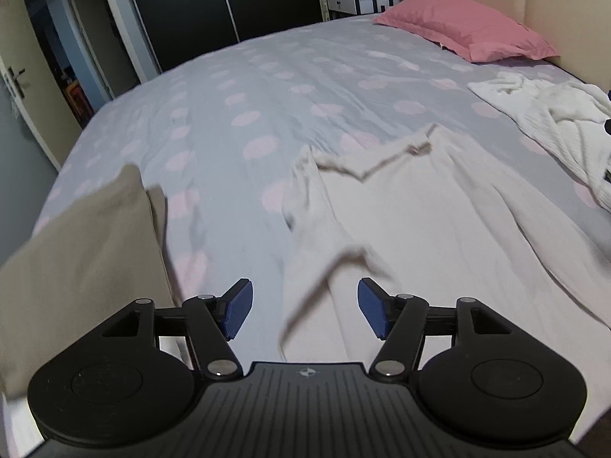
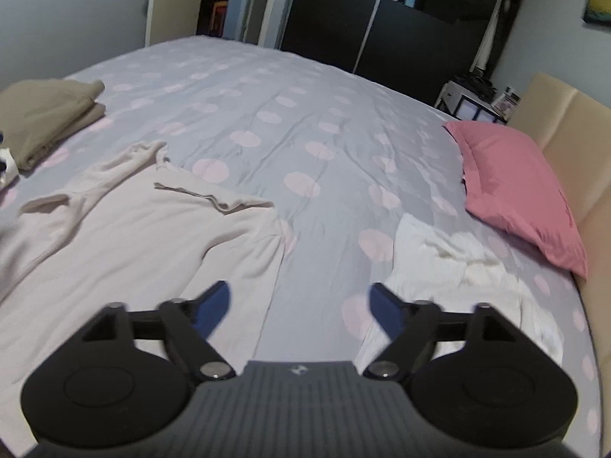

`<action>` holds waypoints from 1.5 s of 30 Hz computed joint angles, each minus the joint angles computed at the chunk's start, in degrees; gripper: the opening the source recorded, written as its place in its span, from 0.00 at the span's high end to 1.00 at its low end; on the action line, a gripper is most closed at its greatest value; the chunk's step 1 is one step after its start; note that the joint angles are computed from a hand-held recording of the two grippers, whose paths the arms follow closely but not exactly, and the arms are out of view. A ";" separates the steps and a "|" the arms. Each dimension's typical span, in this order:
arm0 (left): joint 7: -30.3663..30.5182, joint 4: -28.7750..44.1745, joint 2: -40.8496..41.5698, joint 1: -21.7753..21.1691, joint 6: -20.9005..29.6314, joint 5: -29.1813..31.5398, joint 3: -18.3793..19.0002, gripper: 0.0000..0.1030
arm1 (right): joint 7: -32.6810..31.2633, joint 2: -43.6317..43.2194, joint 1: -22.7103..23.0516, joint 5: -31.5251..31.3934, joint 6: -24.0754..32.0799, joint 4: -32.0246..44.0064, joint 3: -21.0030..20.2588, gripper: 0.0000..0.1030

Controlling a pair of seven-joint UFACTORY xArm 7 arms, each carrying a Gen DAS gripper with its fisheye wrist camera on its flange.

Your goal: Fold clothes

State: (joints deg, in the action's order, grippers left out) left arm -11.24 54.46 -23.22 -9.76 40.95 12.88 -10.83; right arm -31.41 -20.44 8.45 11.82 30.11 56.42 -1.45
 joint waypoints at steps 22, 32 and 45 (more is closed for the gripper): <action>-9.18 -18.52 -11.42 -1.61 4.93 -7.30 1.25 0.42 | 10.08 -11.95 -0.61 -0.80 14.53 -20.34 -0.01 0.39; -13.13 -18.20 -10.41 -1.30 1.61 -3.78 -2.93 0.43 | 8.90 -11.44 -0.24 -4.52 14.28 -21.77 2.36 0.94; -16.28 -16.07 -7.16 -1.06 3.74 -2.12 -1.48 0.45 | 19.07 -8.52 -8.28 -13.02 5.78 -13.64 2.59 0.95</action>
State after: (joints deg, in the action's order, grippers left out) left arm -27.53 38.38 -30.38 -10.82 44.68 10.76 -12.30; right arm -12.34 -28.96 0.17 -1.20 35.88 42.78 1.14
